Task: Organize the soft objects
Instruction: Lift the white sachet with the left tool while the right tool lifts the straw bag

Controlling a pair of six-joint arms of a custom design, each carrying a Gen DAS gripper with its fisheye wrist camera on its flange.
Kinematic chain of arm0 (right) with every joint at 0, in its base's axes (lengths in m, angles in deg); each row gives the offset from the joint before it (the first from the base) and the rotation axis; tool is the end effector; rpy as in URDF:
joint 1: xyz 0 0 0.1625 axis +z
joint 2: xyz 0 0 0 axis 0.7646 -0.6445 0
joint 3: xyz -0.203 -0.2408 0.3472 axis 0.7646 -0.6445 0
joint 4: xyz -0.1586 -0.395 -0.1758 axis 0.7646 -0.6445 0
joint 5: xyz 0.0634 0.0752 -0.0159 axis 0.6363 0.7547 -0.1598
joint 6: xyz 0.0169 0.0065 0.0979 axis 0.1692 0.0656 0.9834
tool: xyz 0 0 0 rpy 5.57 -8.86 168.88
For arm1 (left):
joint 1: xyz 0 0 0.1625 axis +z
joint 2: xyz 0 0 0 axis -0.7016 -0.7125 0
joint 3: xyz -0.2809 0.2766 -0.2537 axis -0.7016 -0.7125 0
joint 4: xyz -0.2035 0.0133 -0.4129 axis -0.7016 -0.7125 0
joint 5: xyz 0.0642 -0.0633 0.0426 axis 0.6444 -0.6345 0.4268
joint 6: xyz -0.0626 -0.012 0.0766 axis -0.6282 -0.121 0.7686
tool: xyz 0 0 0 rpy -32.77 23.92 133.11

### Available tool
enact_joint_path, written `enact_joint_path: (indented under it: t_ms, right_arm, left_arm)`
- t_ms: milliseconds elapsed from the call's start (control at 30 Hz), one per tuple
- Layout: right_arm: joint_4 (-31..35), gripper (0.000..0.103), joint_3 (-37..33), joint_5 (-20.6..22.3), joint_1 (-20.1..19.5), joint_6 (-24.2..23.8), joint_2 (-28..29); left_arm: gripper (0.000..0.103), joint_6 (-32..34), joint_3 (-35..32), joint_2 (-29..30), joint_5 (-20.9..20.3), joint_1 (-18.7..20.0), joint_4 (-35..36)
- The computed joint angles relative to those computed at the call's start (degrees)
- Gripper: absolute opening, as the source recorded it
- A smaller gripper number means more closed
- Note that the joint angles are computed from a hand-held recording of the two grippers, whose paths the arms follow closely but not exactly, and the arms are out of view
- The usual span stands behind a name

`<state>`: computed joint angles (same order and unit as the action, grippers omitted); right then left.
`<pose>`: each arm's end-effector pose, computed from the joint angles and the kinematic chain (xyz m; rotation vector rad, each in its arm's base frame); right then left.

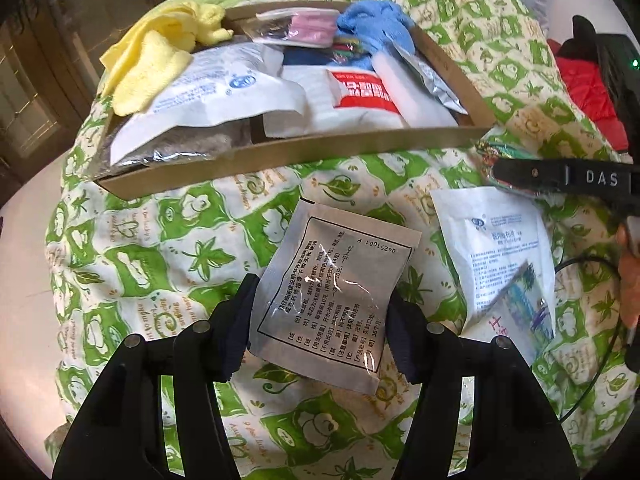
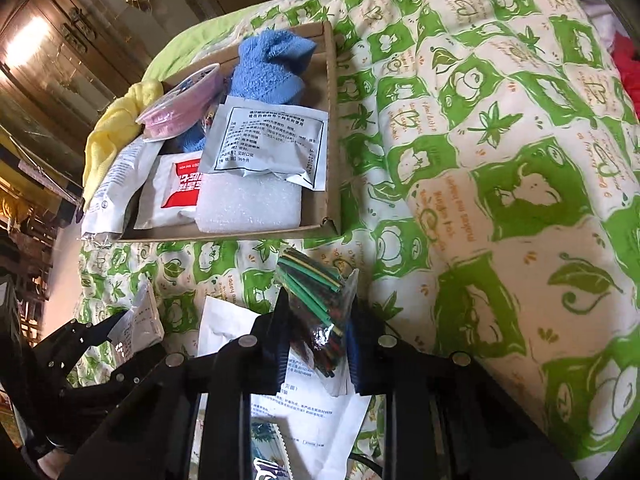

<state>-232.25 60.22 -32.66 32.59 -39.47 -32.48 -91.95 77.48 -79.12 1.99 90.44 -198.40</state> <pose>0.0225 -0.4943 0.2627 -0.1412 -2.5094 0.6588 -0.2692 -0.5488 0.0018 0.9016 2.3957 -0.2134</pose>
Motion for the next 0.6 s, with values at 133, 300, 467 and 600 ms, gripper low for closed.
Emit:
enact_joint_path:
  t_ms: [133,300,467,600]
  right_arm:
    - [0.3,0.023,0.0,-0.1,0.0,-0.4,-0.6]
    - [0.7,0.023,-1.1,-0.5,0.4,0.1,0.3]
    - [0.5,0.023,-1.1,-0.7,0.5,0.0,0.5]
    - [0.3,0.023,-1.1,-0.5,0.5,-0.1,0.4]
  left_arm:
    - [0.059,-0.4,0.1,-0.2,0.3,-0.2,0.4]
    - [0.059,-0.3,0.2,0.1,0.4,-0.3,-0.3]
    - [0.059,-0.2,0.6,-0.1,0.8,-0.6,-0.8]
    - [0.059,0.0,0.8,-0.3,1.1,-0.7,-1.6]
